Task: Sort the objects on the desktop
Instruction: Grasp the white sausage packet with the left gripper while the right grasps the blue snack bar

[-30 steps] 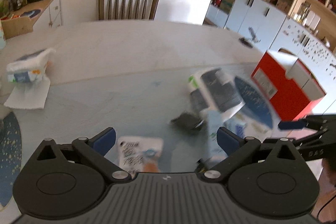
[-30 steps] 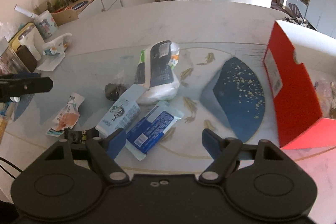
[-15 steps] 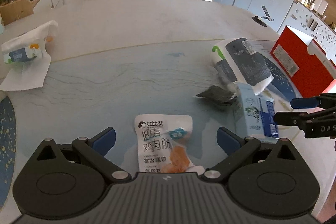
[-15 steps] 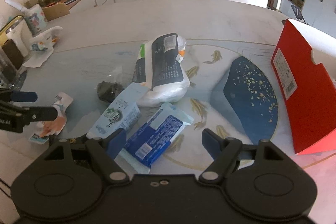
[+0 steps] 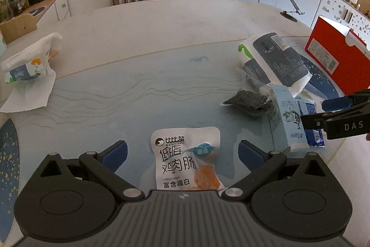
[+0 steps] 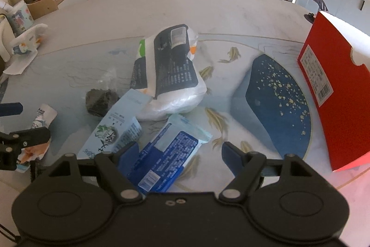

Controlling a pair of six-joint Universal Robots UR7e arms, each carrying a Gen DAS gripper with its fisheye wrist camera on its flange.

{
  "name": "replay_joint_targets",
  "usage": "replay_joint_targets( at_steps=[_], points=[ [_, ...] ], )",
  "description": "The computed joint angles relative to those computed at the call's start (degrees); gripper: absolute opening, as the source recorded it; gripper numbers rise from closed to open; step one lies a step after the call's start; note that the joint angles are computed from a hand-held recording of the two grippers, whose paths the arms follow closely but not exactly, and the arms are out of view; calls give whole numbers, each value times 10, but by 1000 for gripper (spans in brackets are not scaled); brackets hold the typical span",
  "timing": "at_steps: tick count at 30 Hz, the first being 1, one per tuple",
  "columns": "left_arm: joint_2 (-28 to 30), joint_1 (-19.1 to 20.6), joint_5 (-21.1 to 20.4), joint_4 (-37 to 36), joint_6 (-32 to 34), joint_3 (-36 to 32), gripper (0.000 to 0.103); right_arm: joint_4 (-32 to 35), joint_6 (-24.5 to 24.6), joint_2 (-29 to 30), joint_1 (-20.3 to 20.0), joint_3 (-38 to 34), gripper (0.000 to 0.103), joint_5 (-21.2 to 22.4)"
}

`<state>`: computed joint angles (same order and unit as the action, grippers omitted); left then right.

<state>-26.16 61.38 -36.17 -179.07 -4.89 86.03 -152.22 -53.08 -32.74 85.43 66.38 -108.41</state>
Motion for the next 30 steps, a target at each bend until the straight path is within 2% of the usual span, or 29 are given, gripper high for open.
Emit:
replay_joint_targets(
  at_steps=[6, 11, 13, 22, 24, 28, 30],
  points=[
    [2, 3, -1, -1, 0, -1, 102, 4, 18, 7, 2, -7, 77, -5],
    [2, 8, -14, 9, -11, -6, 95, 7, 32, 13, 1, -11, 77, -11],
    [3, 9, -17, 13, -14, -7, 92, 4, 27, 15, 1, -12, 77, -10],
    [14, 7, -11, 0, 4, -13, 90, -19, -6, 16, -1, -5, 74, -16],
    [15, 7, -10, -7, 10, -13, 86, -20, -6, 14, -1, -4, 72, -17],
    [18, 6, -5, -24, 21, -13, 70, -23, -6, 10, -3, -1, 61, -15],
    [18, 6, -7, -26, 25, -14, 67, -25, -7, 9, -4, 0, 56, -13]
  ],
)
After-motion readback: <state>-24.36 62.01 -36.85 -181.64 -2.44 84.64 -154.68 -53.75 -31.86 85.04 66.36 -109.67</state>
